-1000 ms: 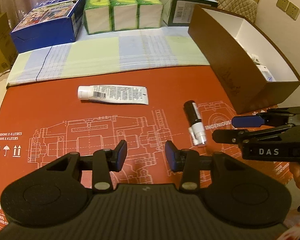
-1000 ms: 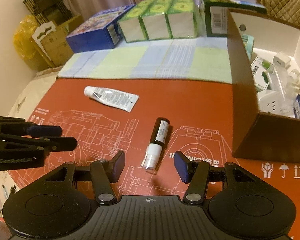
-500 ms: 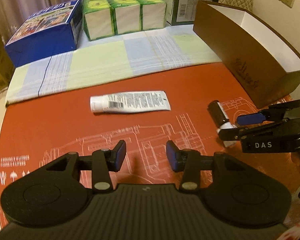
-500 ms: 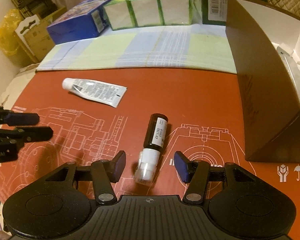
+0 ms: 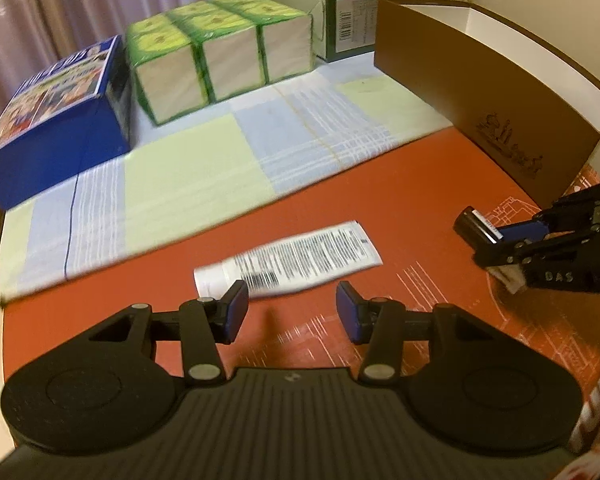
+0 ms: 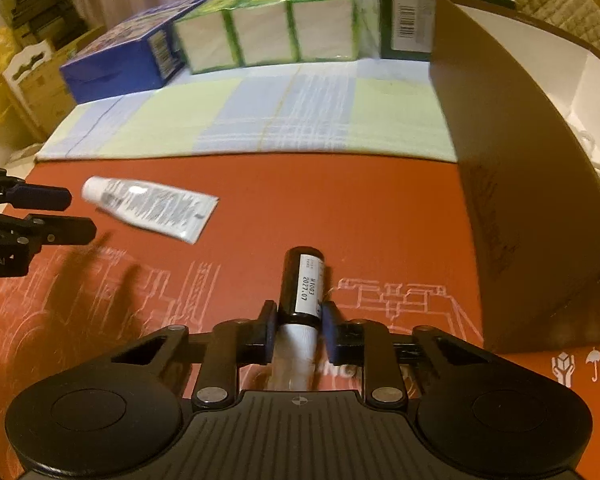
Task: Organize rigid objects
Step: 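Grasp the small brown bottle with the right gripper, then grasp the white toothpaste tube with the left gripper while the right gripper holds the bottle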
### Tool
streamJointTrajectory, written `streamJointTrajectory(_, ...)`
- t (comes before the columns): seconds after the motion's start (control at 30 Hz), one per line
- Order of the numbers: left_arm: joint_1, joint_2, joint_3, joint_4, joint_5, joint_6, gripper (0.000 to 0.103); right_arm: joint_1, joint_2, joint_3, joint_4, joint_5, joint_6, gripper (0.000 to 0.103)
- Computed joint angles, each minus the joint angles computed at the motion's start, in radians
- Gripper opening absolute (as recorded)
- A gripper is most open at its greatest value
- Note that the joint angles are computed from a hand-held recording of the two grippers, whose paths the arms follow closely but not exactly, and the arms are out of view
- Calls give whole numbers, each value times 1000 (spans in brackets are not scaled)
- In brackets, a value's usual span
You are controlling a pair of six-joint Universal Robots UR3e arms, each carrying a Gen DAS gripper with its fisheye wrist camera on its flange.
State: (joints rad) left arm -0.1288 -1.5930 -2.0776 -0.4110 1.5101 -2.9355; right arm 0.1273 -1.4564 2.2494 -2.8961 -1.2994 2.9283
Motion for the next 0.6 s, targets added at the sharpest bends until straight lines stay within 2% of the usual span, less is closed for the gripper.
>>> streamJointTrajectory(0.27, 73, -134, 91, 17, -71, 159, 50, -8, 29, -44, 7, -29, 38, 20)
streamJointTrajectory(0.3, 81, -146, 100, 12, -77, 169, 53, -12, 30, -47, 11, -28, 40, 20)
streamJointTrajectory(0.43, 118, -183, 145, -52, -121, 201, 54, -21, 31, -58, 25, -32, 55, 21)
streamJointTrajectory(0.6, 146, -144, 128, -117, -195, 226, 53, -45, 20, -53, 41, -7, 66, 21)
